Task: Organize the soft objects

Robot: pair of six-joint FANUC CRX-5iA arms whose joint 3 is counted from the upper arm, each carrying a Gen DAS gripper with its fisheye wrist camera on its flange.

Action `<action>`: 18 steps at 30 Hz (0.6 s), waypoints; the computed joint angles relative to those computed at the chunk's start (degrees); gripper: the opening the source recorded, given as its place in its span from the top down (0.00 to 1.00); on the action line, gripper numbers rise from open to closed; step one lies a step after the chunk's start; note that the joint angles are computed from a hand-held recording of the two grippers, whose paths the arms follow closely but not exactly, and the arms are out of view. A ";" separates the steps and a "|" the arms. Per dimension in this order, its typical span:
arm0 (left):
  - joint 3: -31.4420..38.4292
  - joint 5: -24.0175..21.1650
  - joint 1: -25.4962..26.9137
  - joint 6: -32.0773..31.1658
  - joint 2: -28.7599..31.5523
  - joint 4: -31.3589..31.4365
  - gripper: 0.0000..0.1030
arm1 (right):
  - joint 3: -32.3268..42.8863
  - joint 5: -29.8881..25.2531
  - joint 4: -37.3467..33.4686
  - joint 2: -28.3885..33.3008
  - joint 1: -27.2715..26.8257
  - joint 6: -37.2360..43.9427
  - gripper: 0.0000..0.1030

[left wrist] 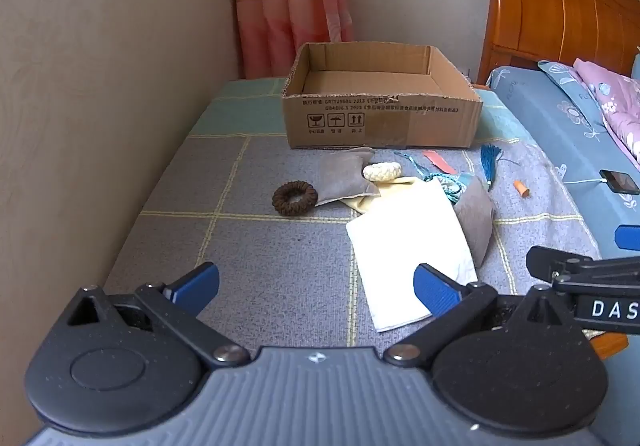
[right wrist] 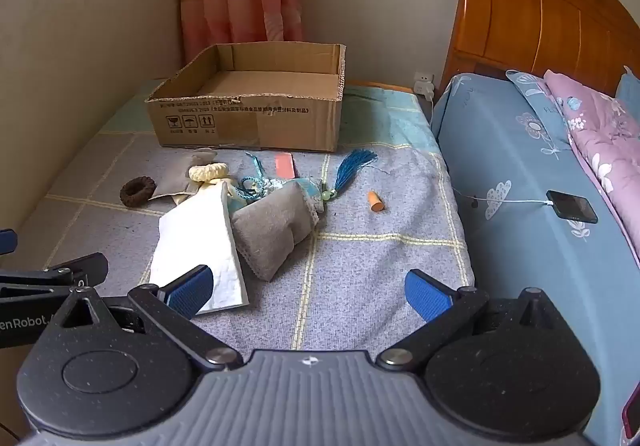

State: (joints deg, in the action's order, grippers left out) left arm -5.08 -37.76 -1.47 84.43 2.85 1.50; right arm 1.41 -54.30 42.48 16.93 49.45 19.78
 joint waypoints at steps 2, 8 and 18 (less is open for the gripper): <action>-0.10 0.26 0.04 -0.13 -0.01 0.18 0.01 | -0.14 -0.02 0.26 -0.03 0.01 -0.07 0.00; -0.75 0.98 0.21 -0.55 -0.30 0.40 0.01 | -0.17 -0.12 0.61 -0.12 0.09 -0.32 0.00; -0.42 0.65 0.06 -0.13 -0.66 -0.07 0.01 | -0.36 -0.12 0.85 -0.33 0.19 -0.65 0.00</action>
State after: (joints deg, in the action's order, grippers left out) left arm -5.50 -37.11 -1.41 84.30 2.20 1.43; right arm 1.05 -54.42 43.32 16.60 49.63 19.13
